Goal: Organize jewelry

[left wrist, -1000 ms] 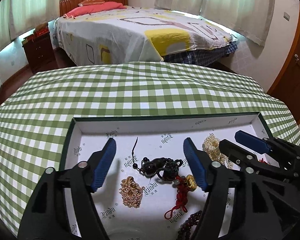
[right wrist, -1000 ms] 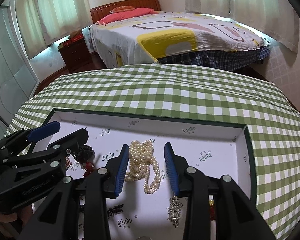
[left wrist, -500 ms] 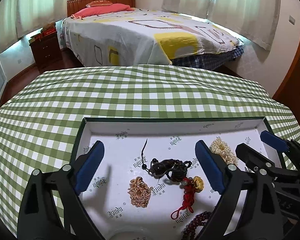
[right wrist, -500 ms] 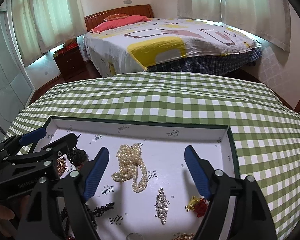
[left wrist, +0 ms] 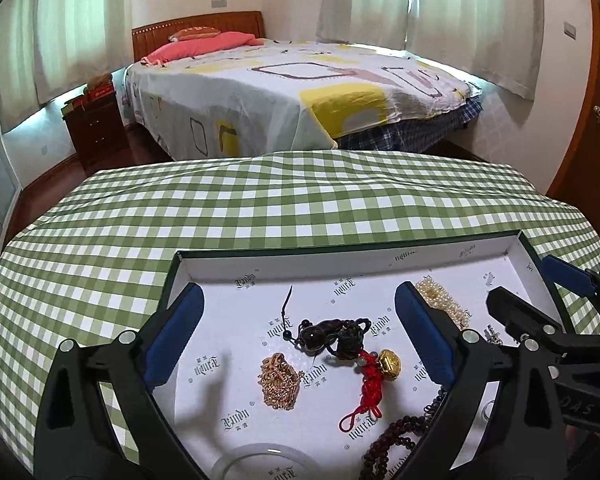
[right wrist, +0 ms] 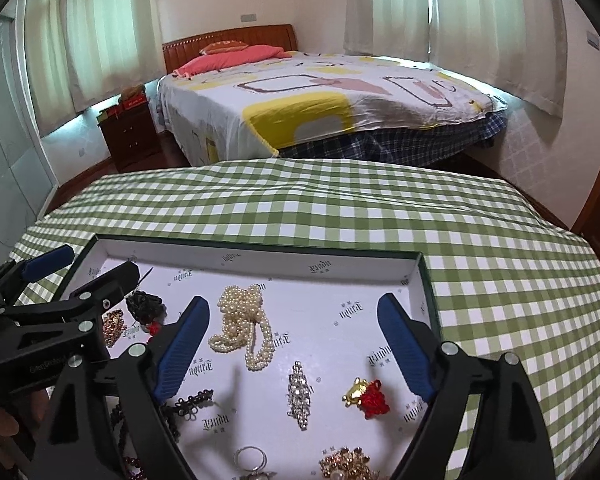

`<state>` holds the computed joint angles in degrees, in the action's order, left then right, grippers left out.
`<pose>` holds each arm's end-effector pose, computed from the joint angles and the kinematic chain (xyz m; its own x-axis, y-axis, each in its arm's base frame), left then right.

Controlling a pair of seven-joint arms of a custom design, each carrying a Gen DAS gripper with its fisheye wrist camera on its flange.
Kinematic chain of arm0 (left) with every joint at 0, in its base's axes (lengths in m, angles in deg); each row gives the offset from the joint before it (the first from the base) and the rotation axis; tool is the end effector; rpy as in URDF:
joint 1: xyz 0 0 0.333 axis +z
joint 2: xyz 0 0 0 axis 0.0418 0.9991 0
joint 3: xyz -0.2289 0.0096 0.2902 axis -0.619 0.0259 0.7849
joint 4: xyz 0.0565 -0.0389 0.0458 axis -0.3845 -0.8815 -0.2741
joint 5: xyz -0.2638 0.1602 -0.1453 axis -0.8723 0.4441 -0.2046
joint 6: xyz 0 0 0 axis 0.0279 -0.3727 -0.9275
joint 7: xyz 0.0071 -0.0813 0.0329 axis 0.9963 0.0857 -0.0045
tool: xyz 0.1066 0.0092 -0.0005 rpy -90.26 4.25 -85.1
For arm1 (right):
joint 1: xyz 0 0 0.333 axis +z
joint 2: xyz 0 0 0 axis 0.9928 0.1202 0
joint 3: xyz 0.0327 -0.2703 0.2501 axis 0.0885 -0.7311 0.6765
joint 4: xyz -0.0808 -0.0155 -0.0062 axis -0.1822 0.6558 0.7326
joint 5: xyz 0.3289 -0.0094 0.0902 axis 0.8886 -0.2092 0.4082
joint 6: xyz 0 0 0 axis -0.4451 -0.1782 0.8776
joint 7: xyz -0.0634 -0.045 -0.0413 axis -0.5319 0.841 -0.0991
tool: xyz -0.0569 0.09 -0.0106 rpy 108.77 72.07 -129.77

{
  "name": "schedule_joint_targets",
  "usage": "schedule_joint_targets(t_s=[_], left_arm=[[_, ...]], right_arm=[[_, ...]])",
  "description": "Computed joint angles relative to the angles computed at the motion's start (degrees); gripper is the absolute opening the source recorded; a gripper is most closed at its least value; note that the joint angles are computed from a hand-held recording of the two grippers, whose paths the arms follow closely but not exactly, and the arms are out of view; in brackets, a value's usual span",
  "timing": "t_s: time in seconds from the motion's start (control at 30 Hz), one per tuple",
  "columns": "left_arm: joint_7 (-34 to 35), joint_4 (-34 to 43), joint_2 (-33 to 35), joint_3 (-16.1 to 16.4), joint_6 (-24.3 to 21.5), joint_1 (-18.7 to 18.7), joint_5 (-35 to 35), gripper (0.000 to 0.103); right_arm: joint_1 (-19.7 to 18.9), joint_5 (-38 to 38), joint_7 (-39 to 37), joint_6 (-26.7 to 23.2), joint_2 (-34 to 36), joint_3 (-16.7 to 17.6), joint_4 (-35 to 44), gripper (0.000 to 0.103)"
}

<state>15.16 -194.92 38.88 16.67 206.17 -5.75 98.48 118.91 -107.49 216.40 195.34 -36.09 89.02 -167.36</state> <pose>0.4818 -0.2063 0.5284 -0.1752 -0.9845 0.0070 -0.6839 0.1166 -0.7202 0.4531 0.4055 0.5336 0.0302 -0.9960 -0.0846 -0.6880 0.0407 -0.7246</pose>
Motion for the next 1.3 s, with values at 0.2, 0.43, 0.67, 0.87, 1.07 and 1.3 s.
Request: schedule_joint_targets(t_s=[0.2,0.43,0.67,0.87,1.07,1.3], left_arm=[[3.6,-1.1,-1.4,-0.9,-2.5,-0.4,-4.3,0.094],[4.0,-5.4,-7.8,-3.3,-2.3,1.0,-6.7,0.094],[5.6,-12.9,-19.6,-6.6,-2.0,3.6,-12.0,0.098],[9.5,-17.9,-31.4,-6.7,-4.5,2.2,-19.3,0.098],[12.6,-19.3,-41.2,-8.1,-9.0,2.1,-24.6,0.099],[15.5,-20.2,-52.0,-8.7,-14.3,1.2,-29.1,0.099]], right_arm=[[0.0,-1.4,3.5,-1.4,-1.9,0.7,-2.3,0.083],[0.7,-3.8,6.0,-4.5,-5.7,3.0,-4.8,0.083],[1.1,-7.0,9.5,-8.9,-11.6,7.6,-7.9,0.083],[1.7,-8.3,10.4,-13.0,-17.0,12.5,-9.6,0.084],[1.9,-8.8,11.1,-16.9,-21.4,16.8,-9.9,0.084],[2.0,-8.1,10.8,-22.2,-25.4,21.7,-9.7,0.085]])
